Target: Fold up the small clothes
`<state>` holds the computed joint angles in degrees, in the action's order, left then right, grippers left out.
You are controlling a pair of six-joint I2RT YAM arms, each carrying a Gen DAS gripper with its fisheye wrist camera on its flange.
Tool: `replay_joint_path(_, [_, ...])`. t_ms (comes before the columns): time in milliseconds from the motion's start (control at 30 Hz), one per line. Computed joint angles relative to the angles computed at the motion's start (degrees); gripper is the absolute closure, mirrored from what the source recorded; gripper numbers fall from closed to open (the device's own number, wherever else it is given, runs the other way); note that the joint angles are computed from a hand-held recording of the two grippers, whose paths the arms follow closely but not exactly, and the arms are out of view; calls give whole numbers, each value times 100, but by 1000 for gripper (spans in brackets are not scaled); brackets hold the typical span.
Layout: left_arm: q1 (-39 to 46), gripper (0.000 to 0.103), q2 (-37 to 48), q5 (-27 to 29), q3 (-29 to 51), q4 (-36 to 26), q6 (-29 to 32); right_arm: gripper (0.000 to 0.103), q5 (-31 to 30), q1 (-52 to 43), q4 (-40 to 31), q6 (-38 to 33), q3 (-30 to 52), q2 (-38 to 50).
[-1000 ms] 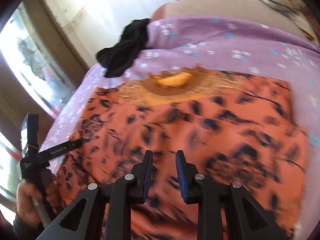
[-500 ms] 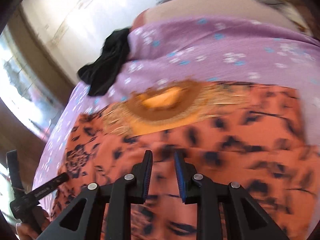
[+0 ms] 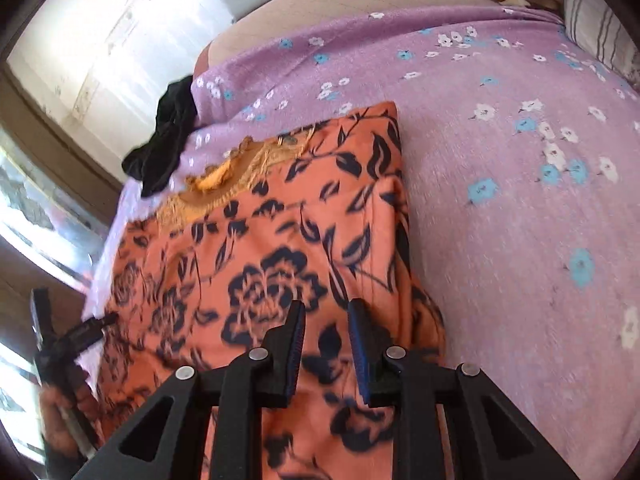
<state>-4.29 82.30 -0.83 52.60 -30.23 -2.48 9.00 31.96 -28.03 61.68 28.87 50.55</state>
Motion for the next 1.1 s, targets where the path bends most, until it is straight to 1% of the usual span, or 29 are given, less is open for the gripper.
replay_joint_path(100, [141, 16, -99, 147, -155, 73, 208, 77, 175, 414, -227, 213, 91, 90])
replay_joint_path(167, [190, 17, -292, 242, -359, 181, 244, 77, 373, 637, -348, 330, 55, -64])
replay_joint_path(233, [152, 17, -364, 207, -451, 339, 268, 77, 548, 848, -444, 606, -62, -330])
replay_joint_path(300, [109, 17, -551, 138, -541, 400, 256, 77, 981, 1296, -693, 983, -93, -547])
replay_joint_path(333, [123, 17, -695, 215, -572, 408, 211, 77, 1230, 1542, -793, 1195, -38, -502])
replay_joint_path(367, [151, 17, -857, 383, -602, 425, 155, 77, 1375, 1557, -854, 1192, 19, -532])
replay_joint_path(400, [160, 17, -999, 540, -624, 434, 102, 77, 1646, 1648, -933, 1192, 53, -688])
replay_joint_path(467, [74, 17, -1215, 756, -658, 444, 27, 77, 1984, 1590, -883, 1025, 101, -791])
replay_joint_path(500, [-48, 17, -1292, 810, -688, 457, 2, 77, 1964, 1427, -805, 881, 69, -865])
replay_joint_path(567, [-413, 17, -1281, 684, -669, 436, 5, 77, 1586, 866, -447, 526, -67, -889])
replay_joint_path(667, [-1091, 17, -1096, 208, -673, 462, 141, 77, 1072, 177, 149, 154, -228, -604])
replay_joint_path(733, [-1518, 17, -833, -181, -559, 371, 220, 77, 636, -294, 558, 20, -372, -358])
replay_joint_path(800, [-1759, 17, -453, -476, -414, 194, 258, 77, 255, -722, 866, -51, -533, -151])
replay_joint_path(833, [-1843, 16, -301, -561, -362, 130, 228, 77, 176, -824, 968, -70, -611, -153])
replay_joint_path(900, [-1852, 16, -333, -594, -459, 285, 265, 77, 120, -892, 985, -78, -638, -205])
replay_joint_path(933, [-1848, 16, -341, -583, -433, 228, 273, 77, 149, -852, 1003, -42, -646, -198])
replay_joint_path(1000, [-1798, 16, -417, -468, -454, 209, 256, 77, 268, -673, 731, 75, -587, -377])
replay_joint_path(1100, [-1568, 16, -620, -165, -603, 305, 285, 75, 604, -173, 348, 270, -506, -765])
